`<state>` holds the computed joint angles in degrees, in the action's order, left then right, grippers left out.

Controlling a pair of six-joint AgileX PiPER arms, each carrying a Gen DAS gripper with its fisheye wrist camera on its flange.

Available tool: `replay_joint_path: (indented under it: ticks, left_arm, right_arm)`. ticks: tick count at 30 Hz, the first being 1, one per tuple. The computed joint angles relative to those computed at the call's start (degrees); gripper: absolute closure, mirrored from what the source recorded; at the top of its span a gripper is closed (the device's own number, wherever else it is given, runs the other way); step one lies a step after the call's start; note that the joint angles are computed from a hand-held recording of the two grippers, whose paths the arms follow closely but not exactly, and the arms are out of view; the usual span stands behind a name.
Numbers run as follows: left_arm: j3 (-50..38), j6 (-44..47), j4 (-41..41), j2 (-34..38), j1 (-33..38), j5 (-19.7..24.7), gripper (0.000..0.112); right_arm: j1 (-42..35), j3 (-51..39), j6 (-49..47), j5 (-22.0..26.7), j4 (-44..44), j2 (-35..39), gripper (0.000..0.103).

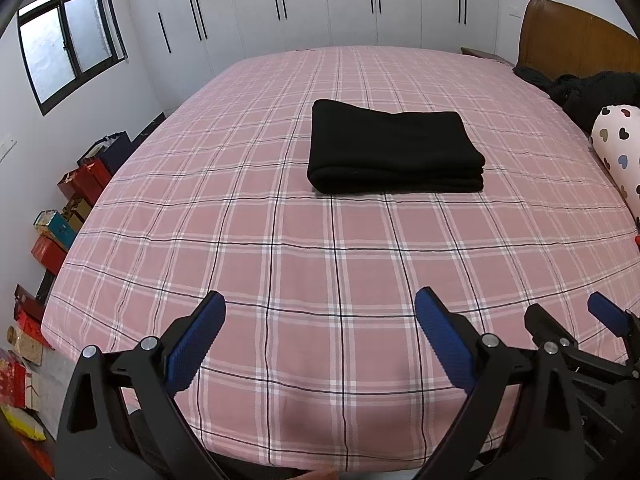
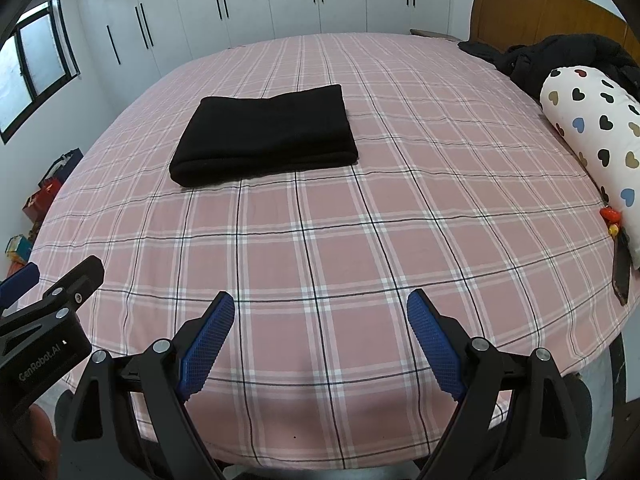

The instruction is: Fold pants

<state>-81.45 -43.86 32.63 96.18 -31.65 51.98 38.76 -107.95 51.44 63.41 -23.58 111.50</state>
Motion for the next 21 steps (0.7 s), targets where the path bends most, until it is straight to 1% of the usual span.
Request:
replay_joint_path:
  ticks: [21]
  left_arm:
    - [-1.5, 1.1, -0.8, 1.3, -0.2, 0.6, 0.019]
  right_arm:
    - [0.1, 0.1, 0.2, 0.2, 0.3, 0.1, 0.017]
